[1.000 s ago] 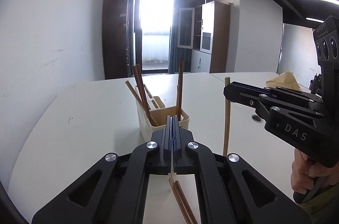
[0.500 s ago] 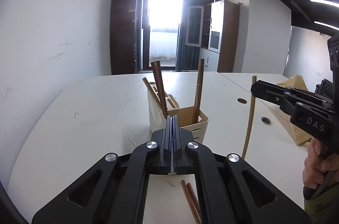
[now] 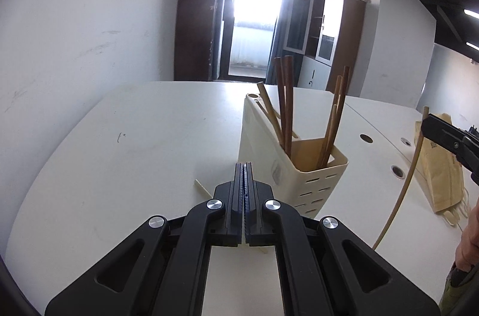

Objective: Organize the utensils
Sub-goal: 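Move the left gripper down to a light chopstick lying on the table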

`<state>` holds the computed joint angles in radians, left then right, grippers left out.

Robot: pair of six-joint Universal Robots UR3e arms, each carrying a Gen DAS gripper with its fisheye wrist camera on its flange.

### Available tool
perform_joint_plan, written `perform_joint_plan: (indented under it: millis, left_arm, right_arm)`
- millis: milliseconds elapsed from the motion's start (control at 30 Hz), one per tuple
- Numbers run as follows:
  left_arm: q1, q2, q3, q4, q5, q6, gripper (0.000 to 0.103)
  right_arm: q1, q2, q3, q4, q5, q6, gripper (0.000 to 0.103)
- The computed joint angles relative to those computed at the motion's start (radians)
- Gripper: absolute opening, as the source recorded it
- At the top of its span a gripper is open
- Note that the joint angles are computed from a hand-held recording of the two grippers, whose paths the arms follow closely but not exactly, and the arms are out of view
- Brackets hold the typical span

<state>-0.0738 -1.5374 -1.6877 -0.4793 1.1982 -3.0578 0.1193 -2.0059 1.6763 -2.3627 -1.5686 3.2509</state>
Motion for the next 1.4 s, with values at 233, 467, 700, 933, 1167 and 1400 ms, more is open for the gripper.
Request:
perform_joint_plan:
  millis: [233,467,700,933,1167,1400]
  left_arm:
    - [0.006,-0.106,0.107,-0.086,0.029,-0.002,0.000]
    - [0.000,-0.222,0.209,-0.153,0.073,-0.035,0.018]
    - [-0.033,-0.371,0.377,-0.255,0.149,-0.070,0.034]
    - [-0.079,-0.527,0.599,-0.377,0.223,-0.105,0.039]
    - [-0.094,-0.673,0.817,-0.516,0.269,-0.125,0.040]
    - [-0.113,-0.814,1.028,-0.639,0.320,-0.147,0.040]
  right_arm:
    - [-0.028,0.001,0.001,-0.002,0.025,-0.021,0.007]
    - [-0.051,-0.010,0.018,-0.013,0.055,-0.032,0.007]
    - [-0.128,-0.052,0.038,0.009,0.139,-0.061,0.007]
    - [-0.166,-0.074,0.052,0.024,0.187,-0.085,0.007]
    - [-0.214,-0.102,0.048,0.047,0.239,-0.103,0.007]
    - [-0.238,-0.113,0.060,0.058,0.277,-0.119,0.007]
